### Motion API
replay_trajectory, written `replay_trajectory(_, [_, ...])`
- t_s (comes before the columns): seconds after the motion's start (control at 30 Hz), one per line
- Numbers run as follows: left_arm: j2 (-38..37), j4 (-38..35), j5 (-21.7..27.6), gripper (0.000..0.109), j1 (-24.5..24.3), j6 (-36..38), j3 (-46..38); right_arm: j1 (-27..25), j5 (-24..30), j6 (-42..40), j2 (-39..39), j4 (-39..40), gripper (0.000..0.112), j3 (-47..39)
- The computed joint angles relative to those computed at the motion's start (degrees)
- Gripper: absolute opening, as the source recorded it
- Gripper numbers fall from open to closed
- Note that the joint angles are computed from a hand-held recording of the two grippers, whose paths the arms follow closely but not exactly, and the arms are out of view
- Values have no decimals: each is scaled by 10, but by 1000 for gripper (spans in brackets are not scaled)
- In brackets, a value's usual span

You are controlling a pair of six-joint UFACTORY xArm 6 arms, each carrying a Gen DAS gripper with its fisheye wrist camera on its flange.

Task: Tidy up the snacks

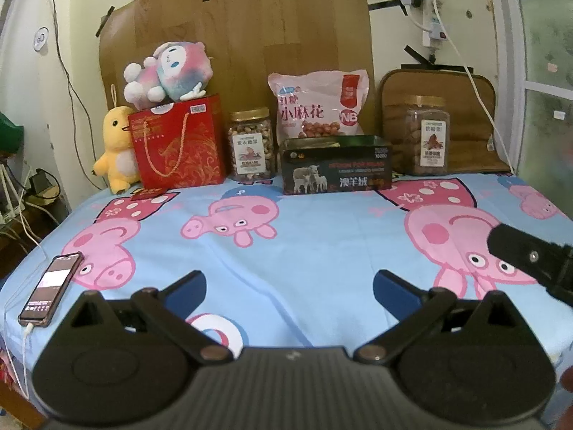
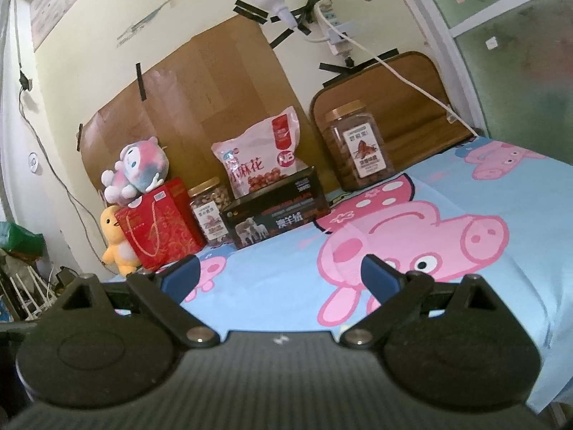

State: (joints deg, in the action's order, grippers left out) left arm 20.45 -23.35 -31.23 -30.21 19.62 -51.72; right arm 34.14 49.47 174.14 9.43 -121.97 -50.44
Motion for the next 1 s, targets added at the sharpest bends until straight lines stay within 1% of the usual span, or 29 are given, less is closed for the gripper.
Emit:
replay_trajectory(0.47, [3, -26, -9, 103, -2, 10, -5, -3, -9, -4, 2, -5, 98, -4])
replay_trajectory(0.7, [3, -17, -22, 103, -3, 12, 1, -1, -5, -4, 3, -4, 98, -4])
replay_trajectory(0.77, [4, -16, -15, 103, -2, 11, -2, -3, -8, -2, 2, -7, 98, -3])
replay_trajectory(0.87, [4, -11, 7, 103, 3, 7, -9, -4, -13, -3, 3, -11, 98, -4])
replay_trajectory(1.0, [5, -15, 12, 103, 2, 12, -10, -4, -12, -4, 3, -10, 98, -4])
